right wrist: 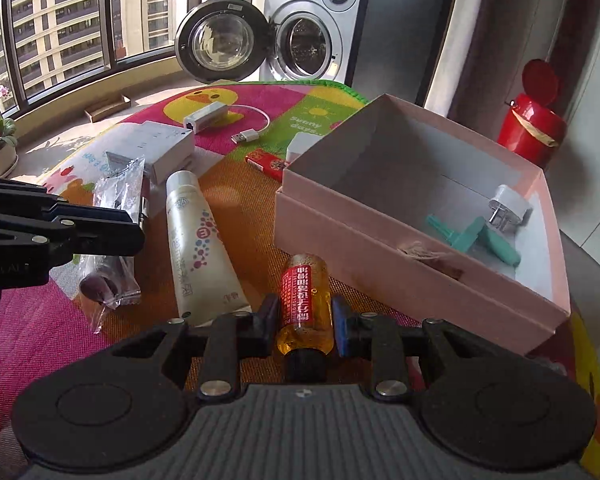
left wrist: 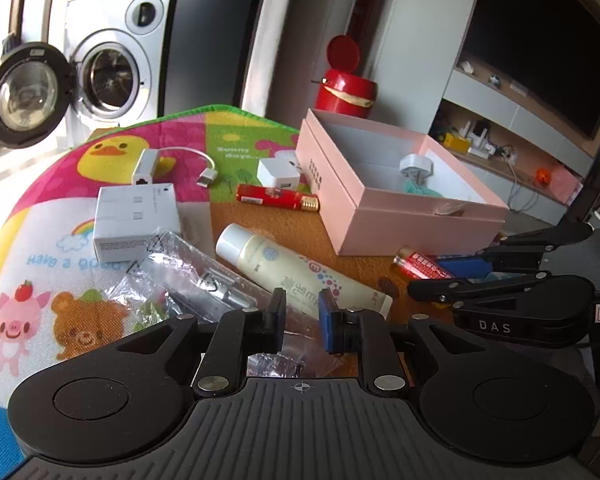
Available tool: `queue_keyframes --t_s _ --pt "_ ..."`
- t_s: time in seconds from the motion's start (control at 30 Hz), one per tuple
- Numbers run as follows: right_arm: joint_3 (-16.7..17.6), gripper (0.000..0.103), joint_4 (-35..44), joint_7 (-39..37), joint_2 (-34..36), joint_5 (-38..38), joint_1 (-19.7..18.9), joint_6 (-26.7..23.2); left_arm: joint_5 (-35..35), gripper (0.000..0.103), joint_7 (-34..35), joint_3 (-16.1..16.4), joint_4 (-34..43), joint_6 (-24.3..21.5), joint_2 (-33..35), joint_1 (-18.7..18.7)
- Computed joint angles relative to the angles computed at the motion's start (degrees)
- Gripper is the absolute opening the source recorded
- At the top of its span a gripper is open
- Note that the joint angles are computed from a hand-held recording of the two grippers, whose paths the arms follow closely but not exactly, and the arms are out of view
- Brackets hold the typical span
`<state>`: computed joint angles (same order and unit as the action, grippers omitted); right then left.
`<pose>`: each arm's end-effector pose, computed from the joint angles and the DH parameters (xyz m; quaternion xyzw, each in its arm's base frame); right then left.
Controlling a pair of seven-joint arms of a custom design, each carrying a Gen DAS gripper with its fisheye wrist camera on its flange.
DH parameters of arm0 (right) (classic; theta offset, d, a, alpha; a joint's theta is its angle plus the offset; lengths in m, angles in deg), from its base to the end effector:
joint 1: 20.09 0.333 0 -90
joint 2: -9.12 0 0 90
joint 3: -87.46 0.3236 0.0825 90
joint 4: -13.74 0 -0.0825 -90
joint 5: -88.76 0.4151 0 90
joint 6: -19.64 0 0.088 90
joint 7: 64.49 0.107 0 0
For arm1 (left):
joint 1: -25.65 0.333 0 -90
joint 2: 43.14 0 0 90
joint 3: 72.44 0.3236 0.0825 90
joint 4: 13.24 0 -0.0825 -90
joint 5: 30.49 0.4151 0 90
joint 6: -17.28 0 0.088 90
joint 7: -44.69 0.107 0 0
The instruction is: Organize rigid objects
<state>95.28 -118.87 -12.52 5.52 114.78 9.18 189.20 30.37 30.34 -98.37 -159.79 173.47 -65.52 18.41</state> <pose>0.4710 0.3200 0.4345 -0.8819 0.3091 -0.1633 0.3163 0.3739 -0.2837 0.4155 -0.7333 0.5269 -0.3243 0.2818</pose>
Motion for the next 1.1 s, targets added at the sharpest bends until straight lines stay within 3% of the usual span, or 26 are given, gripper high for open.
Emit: queue_keyframes --t_s 0.1,0.17,0.23,0.27,0.4,0.47,0.53,0.63,0.8,0.9,1.0,1.1 --pt "-1.6 0.032 -2.7 -3.0 -1.5 5.2 0.4 1.9 -4.9 0.024 6.1 0.6 0.5 -4.9 0.8 -2.5" --pt "-3.2 0.051 -3.7 -7.6 -2.3 11.6 1.6 2.4 -8.3 0.024 9.6 1.4 0.2 -7.8 0.1 -3.8" --pt "-4.7 0.056 -4.5 -12.7 -2.9 18.6 2.9 3.2 -12.3 0.021 12.1 2.0 0.2 -11.4 -0.5 -4.7" --pt "-5.1 0.056 -4.7 -14.0 -3.0 20.8 3.1 2.8 -13.1 0.021 11.3 2.3 -0.2 -10.9 -1.0 -4.5" --pt "-6.1 0.064 -4.4 -26.1 -3.1 37.1 4.6 3.0 -10.8 0.021 -3.1 1.5 -2.2 1.3 -2.6 2.0" --pt "-5.0 0.066 -4.7 -29.8 -3.3 41.5 4.4 4.4 -10.1 0.021 -8.2 -0.3 -0.9 2.0 -1.4 5.3" --pt "-4.3 0.067 -4.9 -32.7 -3.5 44.0 4.1 5.0 -9.6 0.022 -9.9 -1.5 1.6 -1.7 0.9 6.6" --pt "-3.4 0.069 -4.8 -33.8 -3.5 45.8 3.5 4.8 -6.6 0.035 -9.7 -1.3 5.7 -5.8 5.3 6.2" --pt "-2.5 0.074 -4.4 -34.6 -3.3 46.4 2.5 4.1 -6.5 0.035 -2.7 1.9 10.9 -7.4 12.0 2.3" --pt "-2.1 0.075 -4.5 -34.5 -3.3 46.1 2.4 4.4 -3.9 0.035 1.6 2.2 13.4 -12.6 14.4 -0.6" --pt "-2.1 0.077 -4.4 -34.8 -3.3 46.6 2.4 4.2 -3.0 0.035 4.9 3.7 13.0 -12.3 14.2 -3.5" --pt "-2.1 0.082 -4.1 -34.4 -3.0 46.8 2.1 3.6 -3.4 0.035 7.5 5.4 10.9 -8.7 12.7 -6.2"
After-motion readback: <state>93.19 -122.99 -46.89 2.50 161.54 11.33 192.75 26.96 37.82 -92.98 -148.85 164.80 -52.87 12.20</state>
